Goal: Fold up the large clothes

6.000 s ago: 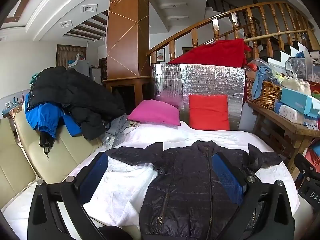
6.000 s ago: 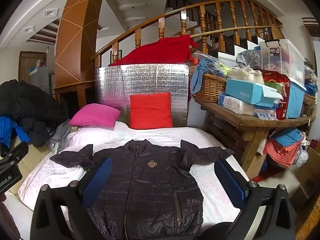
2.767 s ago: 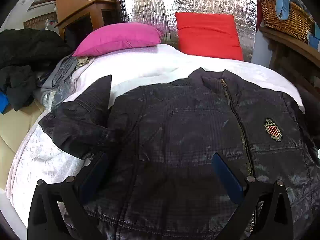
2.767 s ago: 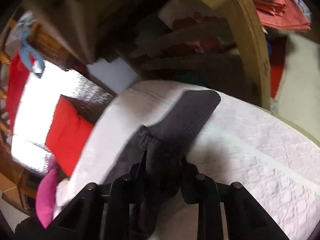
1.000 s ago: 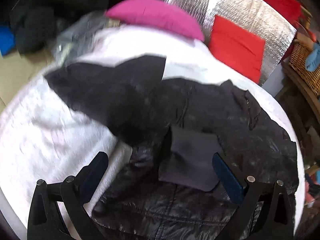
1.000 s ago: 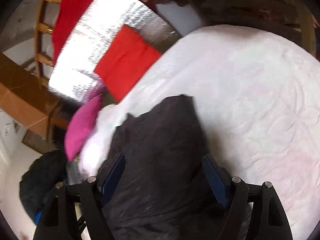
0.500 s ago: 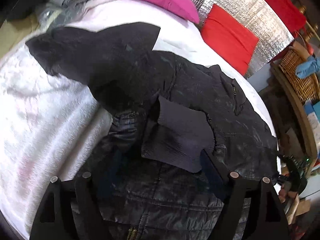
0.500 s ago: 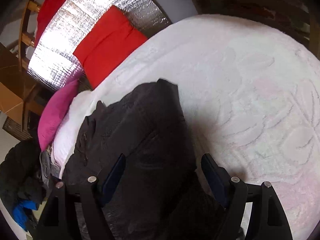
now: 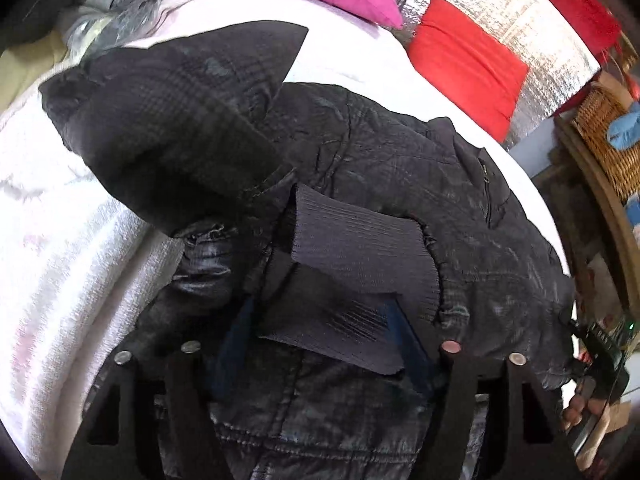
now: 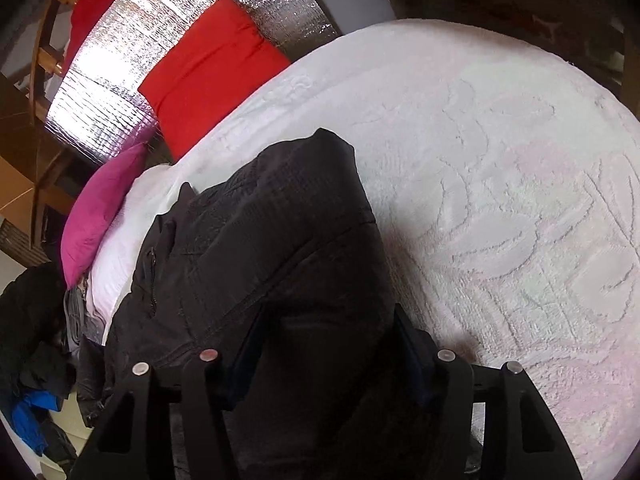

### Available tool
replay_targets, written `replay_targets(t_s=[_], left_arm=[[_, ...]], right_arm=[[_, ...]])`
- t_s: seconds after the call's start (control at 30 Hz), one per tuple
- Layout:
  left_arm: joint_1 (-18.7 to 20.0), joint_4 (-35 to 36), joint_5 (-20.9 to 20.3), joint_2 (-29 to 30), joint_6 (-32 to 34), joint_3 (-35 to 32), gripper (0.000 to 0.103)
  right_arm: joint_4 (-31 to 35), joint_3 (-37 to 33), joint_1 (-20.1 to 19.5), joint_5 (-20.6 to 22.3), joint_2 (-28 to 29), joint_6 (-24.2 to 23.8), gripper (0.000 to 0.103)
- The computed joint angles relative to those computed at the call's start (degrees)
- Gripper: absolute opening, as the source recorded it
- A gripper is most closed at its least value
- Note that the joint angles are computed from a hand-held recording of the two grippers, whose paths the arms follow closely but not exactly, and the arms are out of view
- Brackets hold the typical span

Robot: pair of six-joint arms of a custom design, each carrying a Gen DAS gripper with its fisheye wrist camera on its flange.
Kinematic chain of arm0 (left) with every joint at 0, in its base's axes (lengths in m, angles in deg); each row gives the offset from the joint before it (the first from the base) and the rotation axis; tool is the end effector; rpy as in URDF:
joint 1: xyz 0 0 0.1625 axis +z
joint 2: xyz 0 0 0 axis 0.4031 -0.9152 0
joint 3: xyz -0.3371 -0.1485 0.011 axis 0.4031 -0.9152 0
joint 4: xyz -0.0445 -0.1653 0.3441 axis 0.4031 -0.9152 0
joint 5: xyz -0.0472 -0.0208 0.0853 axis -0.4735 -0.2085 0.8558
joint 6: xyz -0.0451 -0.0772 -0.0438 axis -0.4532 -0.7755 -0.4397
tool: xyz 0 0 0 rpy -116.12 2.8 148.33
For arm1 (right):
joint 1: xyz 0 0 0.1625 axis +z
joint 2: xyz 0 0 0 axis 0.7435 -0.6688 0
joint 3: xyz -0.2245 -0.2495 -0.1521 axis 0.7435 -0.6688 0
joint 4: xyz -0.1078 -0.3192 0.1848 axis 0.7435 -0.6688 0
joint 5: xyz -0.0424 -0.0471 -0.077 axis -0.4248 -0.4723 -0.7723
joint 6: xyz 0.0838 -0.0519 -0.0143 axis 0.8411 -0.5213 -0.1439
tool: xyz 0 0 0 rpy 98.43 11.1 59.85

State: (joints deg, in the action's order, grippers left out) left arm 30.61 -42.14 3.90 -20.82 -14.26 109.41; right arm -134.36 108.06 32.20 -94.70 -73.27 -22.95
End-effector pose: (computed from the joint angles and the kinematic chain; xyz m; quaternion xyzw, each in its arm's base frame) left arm -0.3113 -0.7632 0.1473 0.0231 0.9466 -0.2494 0.2031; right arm -0.0241 -0.7455 0.4284 -0.1756 -0.8840 0.4029 0.1593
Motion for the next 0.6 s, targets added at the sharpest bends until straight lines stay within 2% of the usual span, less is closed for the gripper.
replay_targets(t_s=[0.03, 0.13, 0.17, 0.2, 0.23, 0.27, 0.3, 0.4, 0.47, 0.57, 0.6], left_arm=[[0.0, -0.3, 0.0, 0.2, -0.1, -0.2, 0.075], [-0.1, -1.2, 0.8, 1.6, 1.8, -1.9, 0.075], [-0.2, -2.2, 1.3, 2.0, 2.5, -2.2, 0.070], [-0.3, -3.9, 2.3, 2.7, 3.8, -2.6, 0.056], [-0.4, -4.6, 3.4, 3.2, 4.8, -3.3, 0.046], [-0.6, -4.9, 4.8, 4.2, 6.1, -4.6, 0.028], [-0.6, -4.9, 5.5, 4.6, 6.7, -5.3, 0.018], [-0.2, -5.5, 4.5, 5.4, 7.0, -7.5, 0.012], [-0.5, -8.2, 5.6, 5.2, 8.7, -6.9, 0.007], [-1.0, -8.3, 6.4, 6.1, 10.3, -8.4, 0.007], [-0.7, -6.8, 5.0, 6.6, 9.9, -9.6, 0.014]], right_arm=[[0.1, -0.2, 0.0, 0.1, 0.1, 0.1, 0.063], [-0.1, -0.2, 0.2, -0.2, 0.3, -0.6, 0.063], [-0.6, -0.2, 0.4, -0.6, 0.5, -0.8, 0.063], [-1.0, -0.1, 0.5, -1.0, 0.6, -0.8, 0.062], [-1.1, 0.0, 0.6, -1.2, 0.6, -0.9, 0.062], [-1.2, 0.0, 0.7, -1.4, 0.6, -0.8, 0.062], [-1.2, 0.0, 0.7, -1.4, 0.7, -0.8, 0.062], [-1.0, 0.0, 0.7, -1.4, 0.7, -0.7, 0.062], [-0.7, -0.2, 0.7, -1.4, 0.9, -0.8, 0.062], [-0.5, -0.4, 0.8, -1.7, 1.0, -0.8, 0.062], [-0.5, -0.4, 0.8, -1.8, 1.0, -0.7, 0.062]])
